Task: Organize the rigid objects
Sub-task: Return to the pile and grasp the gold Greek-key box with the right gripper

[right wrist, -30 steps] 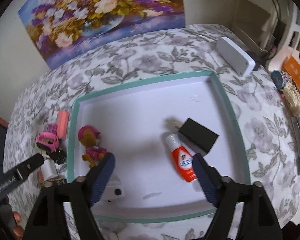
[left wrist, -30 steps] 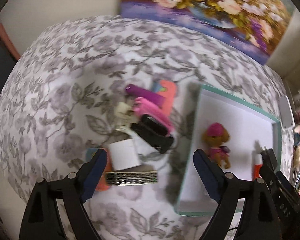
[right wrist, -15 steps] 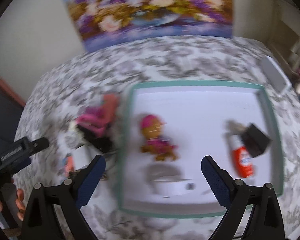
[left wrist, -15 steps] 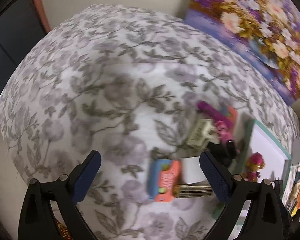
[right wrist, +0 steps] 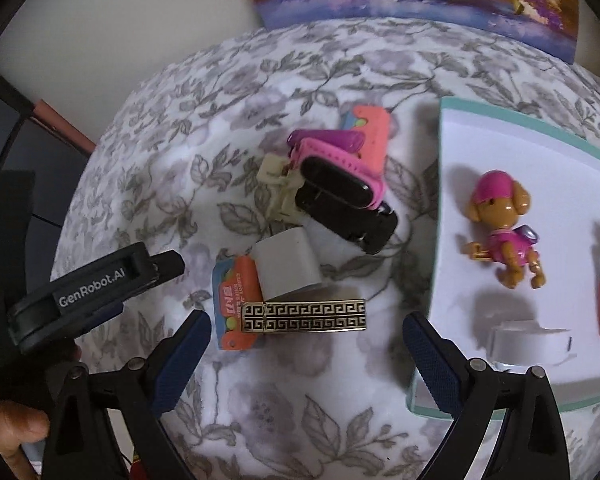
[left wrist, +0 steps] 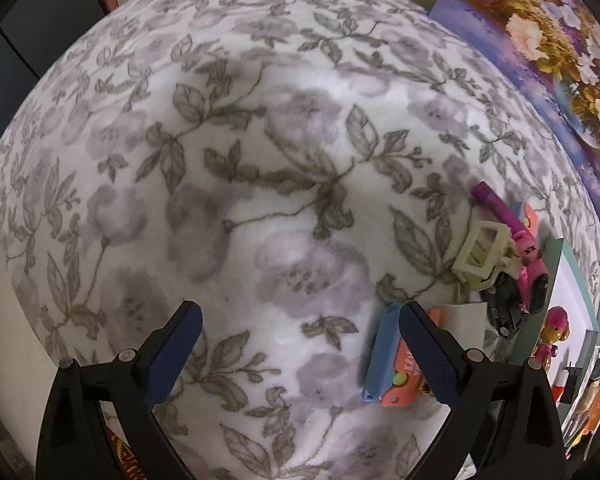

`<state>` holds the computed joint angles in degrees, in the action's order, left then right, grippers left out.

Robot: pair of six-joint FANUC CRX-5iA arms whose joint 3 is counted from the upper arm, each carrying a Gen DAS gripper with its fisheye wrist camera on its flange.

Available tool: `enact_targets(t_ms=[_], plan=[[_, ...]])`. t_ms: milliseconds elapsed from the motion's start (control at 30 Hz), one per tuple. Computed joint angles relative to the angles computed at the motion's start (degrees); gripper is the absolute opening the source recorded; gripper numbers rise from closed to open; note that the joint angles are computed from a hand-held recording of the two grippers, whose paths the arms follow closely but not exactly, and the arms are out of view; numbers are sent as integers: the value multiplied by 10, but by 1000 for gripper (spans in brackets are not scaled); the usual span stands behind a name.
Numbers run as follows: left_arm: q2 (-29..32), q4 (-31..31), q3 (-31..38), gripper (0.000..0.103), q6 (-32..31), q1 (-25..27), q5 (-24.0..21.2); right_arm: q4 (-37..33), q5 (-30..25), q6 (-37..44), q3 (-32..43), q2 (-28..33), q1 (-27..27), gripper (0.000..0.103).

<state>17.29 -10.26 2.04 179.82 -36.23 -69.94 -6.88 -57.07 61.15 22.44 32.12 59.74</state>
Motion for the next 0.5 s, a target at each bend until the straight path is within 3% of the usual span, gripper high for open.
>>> enact_targets(t_ms=[500], plan=[[-2,23,-27,99,-20,15,44,-26,-41,6,54,55,-7,96]])
